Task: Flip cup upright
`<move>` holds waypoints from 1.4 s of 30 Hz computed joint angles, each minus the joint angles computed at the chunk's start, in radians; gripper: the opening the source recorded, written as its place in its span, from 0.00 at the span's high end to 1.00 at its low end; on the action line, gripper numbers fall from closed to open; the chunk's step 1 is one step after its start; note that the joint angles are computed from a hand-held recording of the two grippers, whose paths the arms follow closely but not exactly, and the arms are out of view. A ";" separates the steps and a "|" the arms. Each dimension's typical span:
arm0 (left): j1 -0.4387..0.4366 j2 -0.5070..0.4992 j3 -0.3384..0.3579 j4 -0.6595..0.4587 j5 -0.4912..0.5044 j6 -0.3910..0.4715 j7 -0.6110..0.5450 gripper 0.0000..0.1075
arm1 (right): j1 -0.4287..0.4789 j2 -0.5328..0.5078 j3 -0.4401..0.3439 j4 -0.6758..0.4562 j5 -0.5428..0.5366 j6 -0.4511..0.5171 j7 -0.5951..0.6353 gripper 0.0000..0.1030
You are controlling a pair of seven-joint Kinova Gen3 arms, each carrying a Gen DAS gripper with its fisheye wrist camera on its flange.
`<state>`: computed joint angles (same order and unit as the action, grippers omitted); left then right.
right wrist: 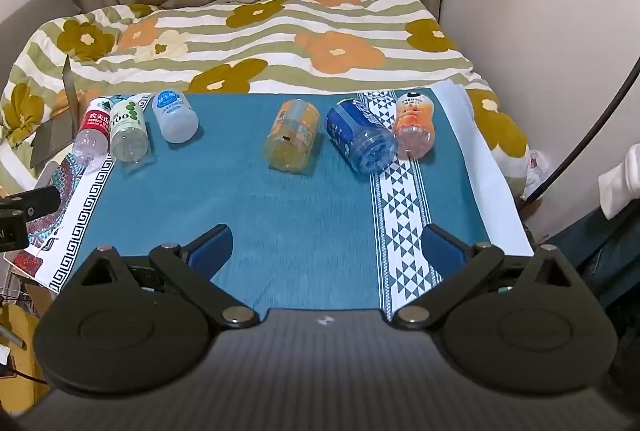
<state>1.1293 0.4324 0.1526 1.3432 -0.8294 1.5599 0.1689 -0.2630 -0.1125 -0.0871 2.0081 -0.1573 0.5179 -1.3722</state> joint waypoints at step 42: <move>0.041 0.044 -0.024 -0.067 -0.010 0.058 -0.010 0.04 | 0.013 0.000 0.008 -0.012 -0.008 0.052 0.016 0.00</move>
<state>1.1699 0.4763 0.1291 1.2762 -0.8389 1.6174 0.1592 -0.2500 -0.1127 -0.0788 1.9963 -0.1653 0.5704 -1.3566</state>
